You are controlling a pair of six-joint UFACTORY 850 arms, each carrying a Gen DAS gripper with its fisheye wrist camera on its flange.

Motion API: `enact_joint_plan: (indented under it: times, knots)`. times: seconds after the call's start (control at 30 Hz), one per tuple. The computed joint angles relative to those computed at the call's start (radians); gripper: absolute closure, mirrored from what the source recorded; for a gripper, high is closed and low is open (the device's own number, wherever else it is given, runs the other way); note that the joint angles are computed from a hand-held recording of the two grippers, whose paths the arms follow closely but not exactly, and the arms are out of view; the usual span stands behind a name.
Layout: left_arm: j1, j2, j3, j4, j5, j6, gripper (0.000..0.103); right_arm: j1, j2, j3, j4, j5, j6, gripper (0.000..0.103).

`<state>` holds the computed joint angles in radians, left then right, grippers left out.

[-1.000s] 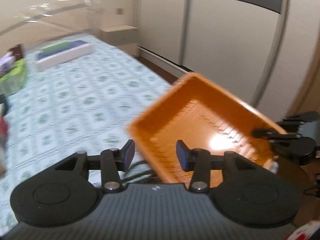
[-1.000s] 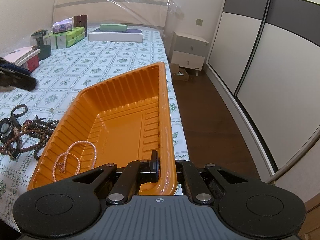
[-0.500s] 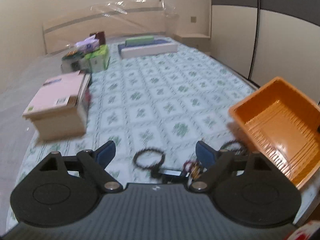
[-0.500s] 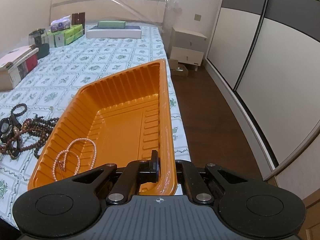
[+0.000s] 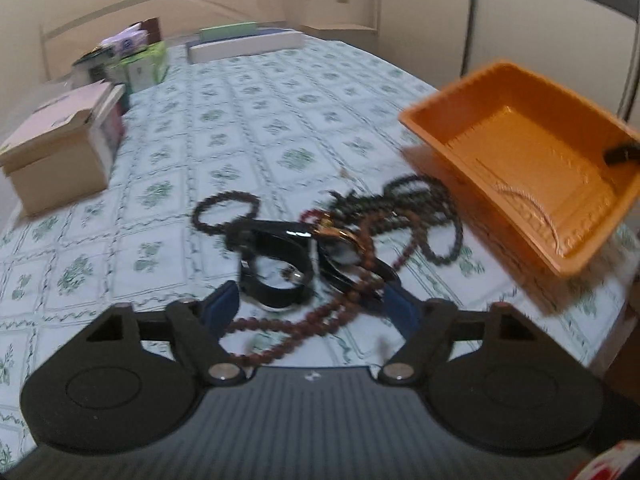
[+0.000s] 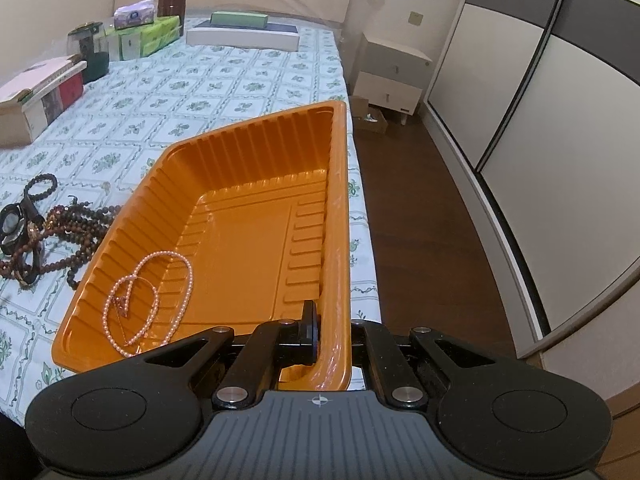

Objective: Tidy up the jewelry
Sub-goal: 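Return the left tool to the pile and grasp a brown wooden bead strand, then lift the brown bead strand with the left tool and drop it into the tray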

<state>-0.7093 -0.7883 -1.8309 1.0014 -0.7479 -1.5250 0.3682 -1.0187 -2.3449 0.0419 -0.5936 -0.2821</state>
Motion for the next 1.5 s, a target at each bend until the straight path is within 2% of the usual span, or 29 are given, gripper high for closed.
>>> enact_joint_plan:
  times: [0.03,0.1,0.33,0.4,0.67,0.73,0.77,1.0,1.13,1.3,1.5]
  knots:
    - [-0.002,-0.011,-0.011,-0.002,0.002,0.015,0.035,0.001,0.000,-0.001,-0.004,-0.001,0.003,0.099]
    - [-0.003,-0.026,-0.028,-0.011,0.020,0.045,0.048,0.002,0.000,-0.001,-0.008,-0.002,0.006,0.099]
    - [0.002,-0.066,-0.082,-0.011,0.038,0.106,0.068,0.005,-0.004,-0.006,-0.023,-0.003,0.013,0.099]
    - [0.004,-0.086,-0.115,-0.030,0.030,0.157,0.078,0.005,-0.006,-0.009,-0.023,-0.004,0.013,0.099]
    - [0.008,-0.176,-0.262,-0.107,-0.052,0.369,0.085,0.005,-0.011,-0.014,-0.022,-0.004,0.014,0.099]
    - [0.008,-0.191,-0.289,-0.119,-0.077,0.416,0.090,0.004,-0.013,-0.016,-0.021,-0.002,0.014,0.099]
    - [0.008,-0.195,-0.296,-0.123,-0.086,0.436,0.096,0.004,-0.013,-0.016,-0.021,-0.002,0.014,0.099]
    - [0.007,-0.155,-0.270,-0.143,-0.065,0.466,0.097,0.004,-0.006,-0.002,-0.019,0.010,0.018,0.099]
    - [0.009,-0.086,-0.209,-0.138,0.001,0.414,0.097,0.004,0.002,0.012,-0.018,0.021,0.021,0.099]
    - [0.000,-0.018,-0.168,-0.043,0.027,0.344,0.097,0.005,0.012,0.027,-0.020,0.036,0.027,0.099]
    - [-0.005,0.019,-0.182,0.040,0.032,0.298,0.097,0.005,0.018,0.041,-0.019,0.050,0.031,0.099]
